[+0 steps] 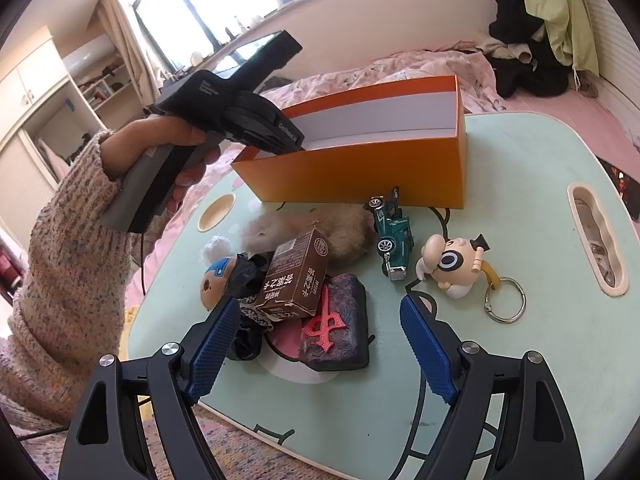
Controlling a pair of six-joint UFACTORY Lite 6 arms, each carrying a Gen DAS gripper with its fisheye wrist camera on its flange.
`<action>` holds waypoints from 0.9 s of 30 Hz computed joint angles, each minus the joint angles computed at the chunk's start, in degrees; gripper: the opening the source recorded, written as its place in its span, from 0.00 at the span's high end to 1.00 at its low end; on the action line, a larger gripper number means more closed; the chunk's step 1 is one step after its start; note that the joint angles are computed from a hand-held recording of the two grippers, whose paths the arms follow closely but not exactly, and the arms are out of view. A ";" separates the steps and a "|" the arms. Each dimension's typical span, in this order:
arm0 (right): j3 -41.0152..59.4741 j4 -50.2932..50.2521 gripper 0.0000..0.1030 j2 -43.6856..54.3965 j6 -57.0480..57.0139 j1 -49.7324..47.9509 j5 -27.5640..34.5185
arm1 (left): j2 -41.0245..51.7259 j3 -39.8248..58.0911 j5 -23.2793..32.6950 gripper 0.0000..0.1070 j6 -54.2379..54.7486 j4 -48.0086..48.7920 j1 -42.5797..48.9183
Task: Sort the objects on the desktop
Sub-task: 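Reach into the box and grasp the silver metal knob with the left tool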
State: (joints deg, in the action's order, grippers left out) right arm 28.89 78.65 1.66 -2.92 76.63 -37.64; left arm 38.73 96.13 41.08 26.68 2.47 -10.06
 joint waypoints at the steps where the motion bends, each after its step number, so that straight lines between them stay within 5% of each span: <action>1: -0.01 -0.03 0.21 -0.02 0.01 -0.01 0.08 | -0.23 0.78 1.24 0.83 0.04 -0.09 -0.07; 6: 0.21 0.18 0.21 0.18 -0.04 0.24 -0.06 | 2.65 9.20 10.58 0.50 -0.58 0.18 -0.34; 15: -0.29 -0.90 0.21 0.12 1.44 0.14 -0.02 | 18.89 28.67 29.57 0.50 -4.60 3.59 -1.32; 25: -1.34 -2.41 0.21 -0.49 3.57 -0.21 -0.06 | 13.10 18.63 21.58 0.52 -2.30 0.21 -1.07; 27: -1.30 -2.41 0.21 -0.43 3.57 -0.20 -0.02 | 13.13 18.75 21.48 0.66 -1.75 -0.20 -1.15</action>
State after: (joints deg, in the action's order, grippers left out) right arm 27.59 76.25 1.23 0.65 76.43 -37.66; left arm 51.86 114.88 62.56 24.94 2.27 -11.21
